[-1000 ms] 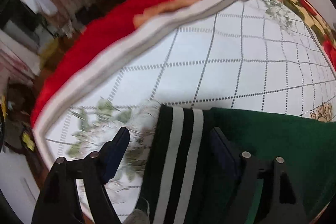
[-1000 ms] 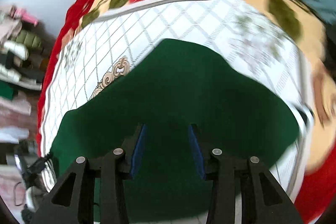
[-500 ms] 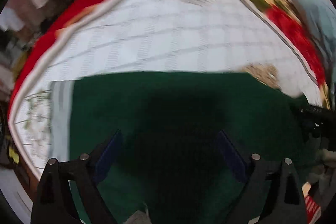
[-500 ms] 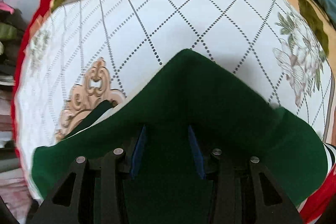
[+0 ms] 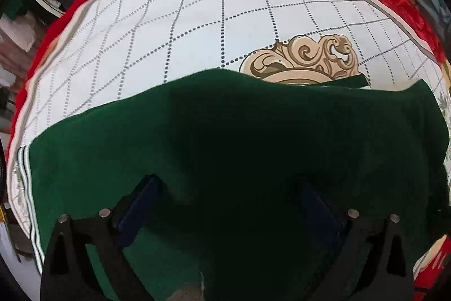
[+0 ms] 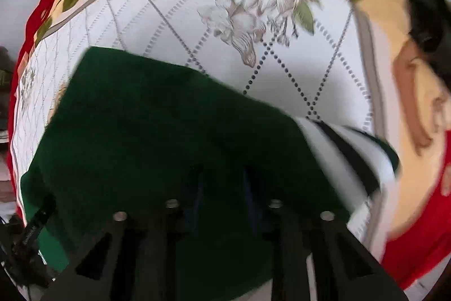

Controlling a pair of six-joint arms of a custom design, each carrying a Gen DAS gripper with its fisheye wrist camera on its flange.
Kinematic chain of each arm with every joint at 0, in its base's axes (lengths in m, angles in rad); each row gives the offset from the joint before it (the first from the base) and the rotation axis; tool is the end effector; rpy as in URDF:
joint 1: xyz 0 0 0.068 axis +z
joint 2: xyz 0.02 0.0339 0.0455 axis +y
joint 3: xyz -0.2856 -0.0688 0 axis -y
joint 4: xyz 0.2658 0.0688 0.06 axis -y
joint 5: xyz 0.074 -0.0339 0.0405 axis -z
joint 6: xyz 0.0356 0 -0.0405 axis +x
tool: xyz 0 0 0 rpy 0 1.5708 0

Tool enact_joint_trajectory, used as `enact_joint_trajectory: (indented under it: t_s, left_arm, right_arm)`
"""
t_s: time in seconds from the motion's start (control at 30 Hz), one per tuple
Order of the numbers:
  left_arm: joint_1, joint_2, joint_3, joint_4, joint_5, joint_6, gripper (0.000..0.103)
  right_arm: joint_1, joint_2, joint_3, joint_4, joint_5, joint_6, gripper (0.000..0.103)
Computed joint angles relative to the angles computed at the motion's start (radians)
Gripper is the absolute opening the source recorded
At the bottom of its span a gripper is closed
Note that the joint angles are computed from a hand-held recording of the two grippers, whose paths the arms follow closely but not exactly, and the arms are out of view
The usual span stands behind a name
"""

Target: Fold large clothes

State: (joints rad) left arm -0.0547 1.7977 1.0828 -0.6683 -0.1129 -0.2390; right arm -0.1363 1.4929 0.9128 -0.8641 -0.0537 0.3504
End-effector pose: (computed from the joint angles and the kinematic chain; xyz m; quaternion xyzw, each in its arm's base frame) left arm 0.3444 -0.0148 0.1554 -0.0967 0.9893 0.0419 0.1007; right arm 0.2646 -0.0344 0.1941 0.2387 0.9687 0.0334 0.0600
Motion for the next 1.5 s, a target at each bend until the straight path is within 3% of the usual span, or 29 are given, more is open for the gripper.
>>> enact_joint_trajectory:
  t_s: [0.17,0.27,0.37,0.47,0.53,0.63,0.7,0.8,0.9,1.0,1.1,1.17,1.2,1.3,1.4,1.47,1.5]
  left_arm:
    - [0.016,-0.001,0.004,0.008,0.002,-0.009,0.103]
    - [0.064,-0.092,-0.015,-0.05,0.024,-0.026,0.103]
    - [0.175,-0.292,-0.095,-0.121,0.075,-0.032,0.103]
    - [0.371,-0.496,-0.192,-0.25,0.17,-0.02,0.103]
    - [0.602,-0.61,-0.263,-0.351,0.246,0.03,0.102]
    - [0.926,-0.68,-0.343,-0.408,0.331,0.137,0.101]
    - [1.148,-0.658,-0.398,-0.381,0.371,0.227,0.101]
    - [1.355,-0.561,-0.448,-0.272,0.472,0.248,0.101]
    - [1.388,-0.506,-0.485,-0.113,0.527,0.157,0.1]
    - [1.348,-0.51,-0.507,0.014,0.521,0.047,0.1]
    - [1.312,-0.515,-0.508,0.106,0.504,-0.01,0.075]
    - [1.321,-0.504,-0.498,0.137,0.529,-0.001,0.048]
    - [1.327,-0.498,-0.484,0.138,0.559,0.02,0.029]
    - [1.356,-0.487,-0.456,0.146,0.719,0.06,0.024]
    - [1.439,-0.427,-0.435,0.118,0.904,0.182,0.024]
    - [1.48,-0.338,-0.422,0.121,0.953,0.231,0.026]
    - [1.465,-0.304,-0.427,0.163,0.944,0.202,0.028]
  right_arm:
    - [0.113,0.072,0.071,-0.033,0.14,-0.032,0.028]
    - [0.092,0.029,0.108,-0.087,0.057,-0.046,0.028]
    - [0.124,-0.026,0.142,-0.135,-0.03,-0.024,0.029]
    - [0.188,-0.08,0.152,-0.177,-0.089,-0.024,0.029]
    - [0.238,-0.097,0.14,-0.178,-0.132,-0.011,0.03]
    - [0.348,-0.102,0.108,-0.165,-0.184,0.025,0.03]
    - [0.409,-0.082,0.094,-0.153,-0.189,0.04,0.03]
    - [0.472,-0.052,0.079,-0.125,-0.199,0.065,0.03]
    - [0.547,-0.05,0.053,-0.097,-0.183,0.106,0.03]
    - [0.577,-0.017,0.046,-0.063,-0.193,0.135,0.03]
    - [0.636,0.006,0.026,-0.012,-0.183,0.193,0.03]
    - [0.623,0.015,0.022,0.0,-0.198,0.187,0.03]
    - [0.624,0.011,0.02,0.0,-0.201,0.19,0.03]
    - [0.625,0.022,0.03,-0.001,-0.2,0.189,0.03]
    - [0.602,0.013,0.03,-0.013,-0.212,0.169,0.03]
    - [0.585,0.007,0.022,-0.008,-0.229,0.164,0.03]
    - [0.578,0.004,0.015,-0.002,-0.238,0.164,0.03]
